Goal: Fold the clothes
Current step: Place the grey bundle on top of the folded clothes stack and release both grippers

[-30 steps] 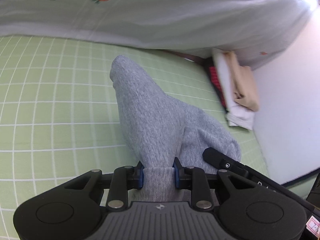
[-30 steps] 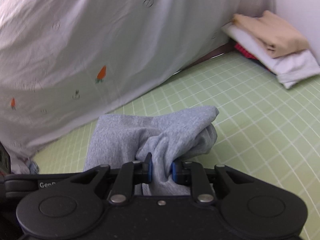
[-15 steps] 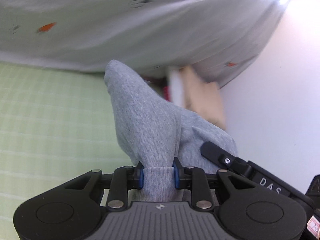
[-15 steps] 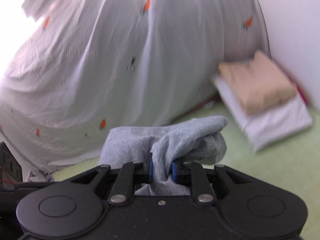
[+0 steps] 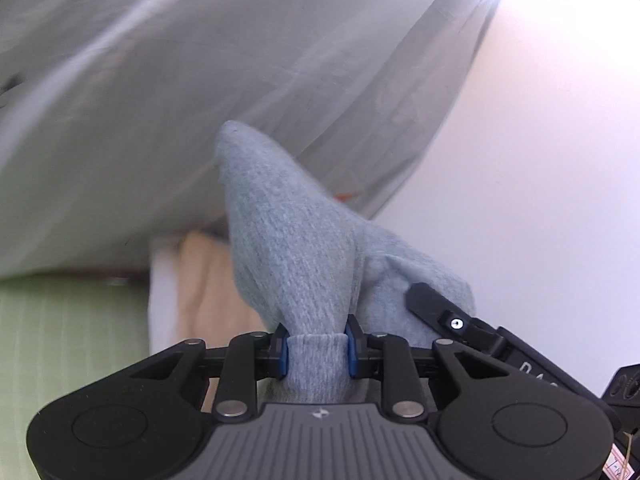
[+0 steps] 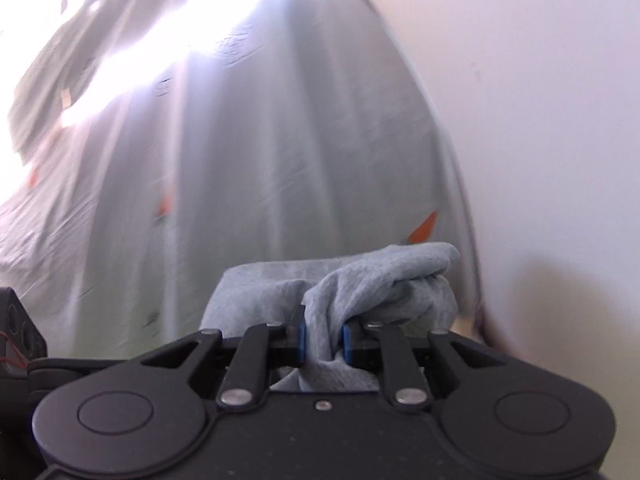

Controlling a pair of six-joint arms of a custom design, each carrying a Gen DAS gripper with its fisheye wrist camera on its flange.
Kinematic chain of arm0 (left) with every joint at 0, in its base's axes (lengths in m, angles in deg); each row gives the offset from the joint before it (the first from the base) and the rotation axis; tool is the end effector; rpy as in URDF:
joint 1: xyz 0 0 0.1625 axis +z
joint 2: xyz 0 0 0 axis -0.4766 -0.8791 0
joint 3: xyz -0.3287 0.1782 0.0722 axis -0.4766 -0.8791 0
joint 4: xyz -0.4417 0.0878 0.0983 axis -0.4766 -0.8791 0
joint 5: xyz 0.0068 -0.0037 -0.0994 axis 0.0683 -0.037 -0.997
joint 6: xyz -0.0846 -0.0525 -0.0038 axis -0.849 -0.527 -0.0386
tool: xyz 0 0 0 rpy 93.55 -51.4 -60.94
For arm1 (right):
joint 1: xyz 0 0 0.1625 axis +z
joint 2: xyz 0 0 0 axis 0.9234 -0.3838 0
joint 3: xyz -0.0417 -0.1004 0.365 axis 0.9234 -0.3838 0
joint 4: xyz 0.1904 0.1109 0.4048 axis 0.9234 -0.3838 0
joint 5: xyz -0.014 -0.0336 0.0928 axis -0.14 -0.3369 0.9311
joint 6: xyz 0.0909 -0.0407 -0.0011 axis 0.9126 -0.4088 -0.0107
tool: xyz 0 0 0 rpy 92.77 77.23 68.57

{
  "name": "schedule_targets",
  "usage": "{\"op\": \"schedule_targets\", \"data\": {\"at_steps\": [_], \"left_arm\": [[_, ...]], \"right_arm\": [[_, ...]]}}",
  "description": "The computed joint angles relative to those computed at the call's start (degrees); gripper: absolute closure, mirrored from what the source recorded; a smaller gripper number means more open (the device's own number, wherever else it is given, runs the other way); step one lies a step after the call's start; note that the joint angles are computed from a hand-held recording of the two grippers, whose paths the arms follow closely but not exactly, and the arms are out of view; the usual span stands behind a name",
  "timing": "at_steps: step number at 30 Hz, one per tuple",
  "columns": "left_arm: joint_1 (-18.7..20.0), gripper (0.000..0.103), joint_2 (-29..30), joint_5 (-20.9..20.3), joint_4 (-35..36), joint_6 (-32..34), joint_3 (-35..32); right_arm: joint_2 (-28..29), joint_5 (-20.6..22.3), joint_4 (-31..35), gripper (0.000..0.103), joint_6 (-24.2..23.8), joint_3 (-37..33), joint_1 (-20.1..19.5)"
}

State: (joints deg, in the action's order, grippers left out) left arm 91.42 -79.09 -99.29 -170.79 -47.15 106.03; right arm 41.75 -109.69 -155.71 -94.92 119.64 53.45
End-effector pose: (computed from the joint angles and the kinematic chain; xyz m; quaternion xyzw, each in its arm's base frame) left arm -0.1064 -0.5785 0.4510 0.1402 0.8861 -0.4374 0.0626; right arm 0.4669 -0.5919 0.0813 0.2274 -0.8126 0.5309 0.0791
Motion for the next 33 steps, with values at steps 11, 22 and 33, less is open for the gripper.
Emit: {"op": "schedule_targets", "data": {"at_steps": [11, 22, 33], "left_arm": [[6.7, 0.027, 15.9, 16.4, 2.7, 1.7, -9.6], [6.3, 0.009, 13.2, 17.7, -5.5, 13.6, -4.2], [-3.5, 0.001, -2.8, 25.0, -11.6, 13.3, 11.2]], "right_arm": [[16.4, -10.6, 13.2, 0.014, -10.1, -21.2, -6.3], [15.8, -15.2, 11.5, 0.003, -8.8, -17.3, -5.5], [4.6, -22.3, 0.9, 0.001, -4.7, 2.1, 1.9]]}}
